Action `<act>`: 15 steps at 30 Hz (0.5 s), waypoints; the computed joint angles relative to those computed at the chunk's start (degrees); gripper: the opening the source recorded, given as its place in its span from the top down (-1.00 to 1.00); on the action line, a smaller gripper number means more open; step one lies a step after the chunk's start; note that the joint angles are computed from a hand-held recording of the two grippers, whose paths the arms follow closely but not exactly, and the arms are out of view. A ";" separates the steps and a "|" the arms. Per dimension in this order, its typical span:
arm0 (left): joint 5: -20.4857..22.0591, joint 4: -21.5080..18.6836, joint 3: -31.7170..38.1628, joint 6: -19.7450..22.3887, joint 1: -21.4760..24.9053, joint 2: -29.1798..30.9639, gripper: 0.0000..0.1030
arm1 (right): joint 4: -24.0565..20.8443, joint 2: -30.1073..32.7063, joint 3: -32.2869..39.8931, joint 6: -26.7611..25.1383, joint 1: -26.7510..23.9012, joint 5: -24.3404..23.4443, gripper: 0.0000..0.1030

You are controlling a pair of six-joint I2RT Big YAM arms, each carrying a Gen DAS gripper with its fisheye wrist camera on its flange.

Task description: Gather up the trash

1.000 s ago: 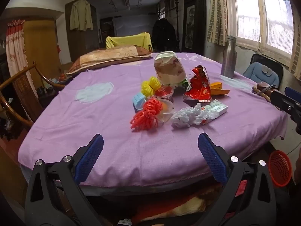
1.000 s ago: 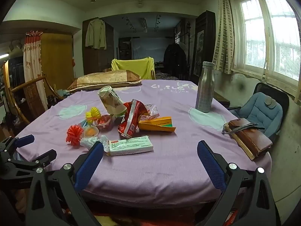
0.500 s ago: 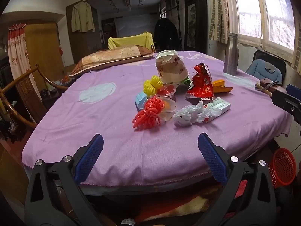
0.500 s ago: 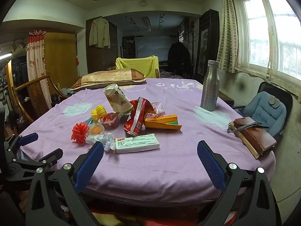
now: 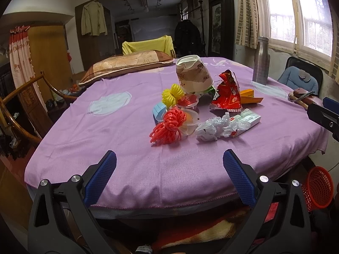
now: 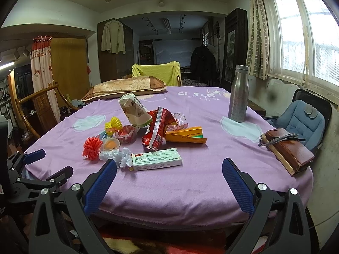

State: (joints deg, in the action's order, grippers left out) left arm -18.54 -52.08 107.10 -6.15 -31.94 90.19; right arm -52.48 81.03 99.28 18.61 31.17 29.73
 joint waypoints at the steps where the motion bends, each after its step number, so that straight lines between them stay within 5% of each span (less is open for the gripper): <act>1: 0.09 -0.04 0.02 0.01 0.01 0.01 -0.88 | -0.05 0.02 0.03 0.05 -0.01 0.02 -0.89; 15: -0.06 -0.04 -0.31 0.07 0.14 0.13 -0.88 | -0.11 0.04 -0.04 0.23 0.01 -0.21 -0.89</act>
